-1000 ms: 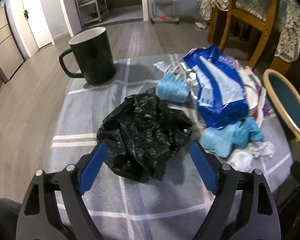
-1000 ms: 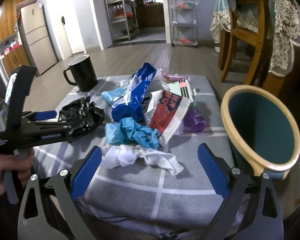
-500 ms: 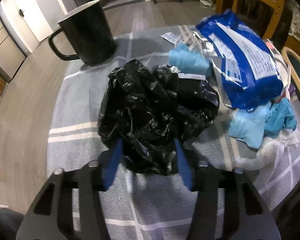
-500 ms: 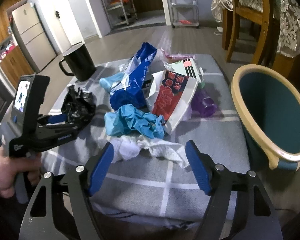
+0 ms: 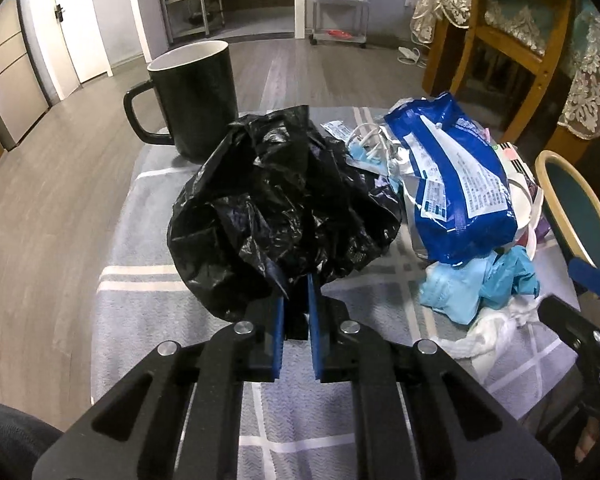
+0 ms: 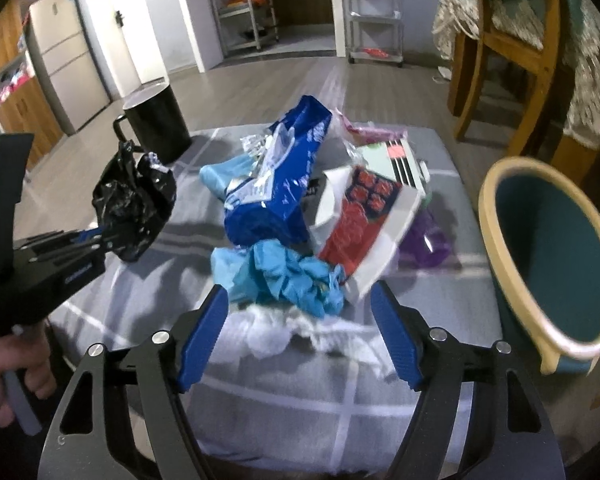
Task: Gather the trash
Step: 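Grasp the black plastic bag with the left tool while the right tool grasps the blue glove, then carry the black bag and blue glove over the bin with both tools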
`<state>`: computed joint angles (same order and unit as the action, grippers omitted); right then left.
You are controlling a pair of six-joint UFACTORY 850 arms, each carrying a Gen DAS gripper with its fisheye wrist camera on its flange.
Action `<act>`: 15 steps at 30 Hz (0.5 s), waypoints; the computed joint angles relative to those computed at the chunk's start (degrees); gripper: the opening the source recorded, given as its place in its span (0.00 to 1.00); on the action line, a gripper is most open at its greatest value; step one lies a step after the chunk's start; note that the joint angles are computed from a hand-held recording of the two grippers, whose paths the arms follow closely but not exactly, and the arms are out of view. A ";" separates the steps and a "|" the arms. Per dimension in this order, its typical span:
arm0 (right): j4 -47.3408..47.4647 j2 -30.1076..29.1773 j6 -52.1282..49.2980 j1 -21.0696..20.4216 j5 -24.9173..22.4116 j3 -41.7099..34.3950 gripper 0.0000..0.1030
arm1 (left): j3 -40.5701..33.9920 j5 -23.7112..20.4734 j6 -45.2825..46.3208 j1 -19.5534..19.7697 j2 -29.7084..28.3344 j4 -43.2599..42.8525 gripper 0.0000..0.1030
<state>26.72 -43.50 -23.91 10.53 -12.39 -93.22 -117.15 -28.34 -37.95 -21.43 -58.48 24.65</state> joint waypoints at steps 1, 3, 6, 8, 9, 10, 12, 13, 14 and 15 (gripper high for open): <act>-2.53 -0.55 1.72 0.26 0.06 -0.89 0.72 | 0.29 0.29 -0.13 -0.04 0.17 0.04 0.09; -7.33 -1.85 5.59 0.63 -0.43 -2.91 0.67 | 0.67 1.01 -0.40 -0.02 0.43 0.26 0.09; -10.51 -4.02 8.37 0.82 -3.11 -5.79 0.42 | 1.83 2.27 -0.82 -0.11 1.18 1.07 0.09; -8.53 -4.37 5.89 0.78 -4.00 -5.80 0.26 | 4.23 4.16 -2.08 -0.18 2.78 2.21 0.09; -7.35 -4.37 4.52 0.75 -4.11 -5.64 0.22 | 5.22 5.31 -2.76 -0.17 3.48 2.70 0.09; -4.44 -4.00 1.30 0.68 -3.67 -4.80 0.21 | 6.35 6.41 -3.56 -0.10 4.21 3.31 0.09; 0.94 -3.25 -4.18 0.44 -2.87 -3.43 0.17 | 7.67 7.89 -5.04 -0.17 5.17 4.39 0.09; 4.55 -2.74 -7.50 0.16 -2.54 -2.63 0.16 | 8.39 8.91 -5.78 -0.20 5.73 4.94 0.09; 8.70 -2.11 -11.22 -0.16 -2.05 -1.71 0.15 | 8.83 9.50 -6.25 -0.23 6.06 5.32 0.09; 13.66 -1.41 -15.64 -0.51 -1.65 -0.76 0.15 | 9.30 10.25 -6.22 -0.21 6.39 5.16 0.09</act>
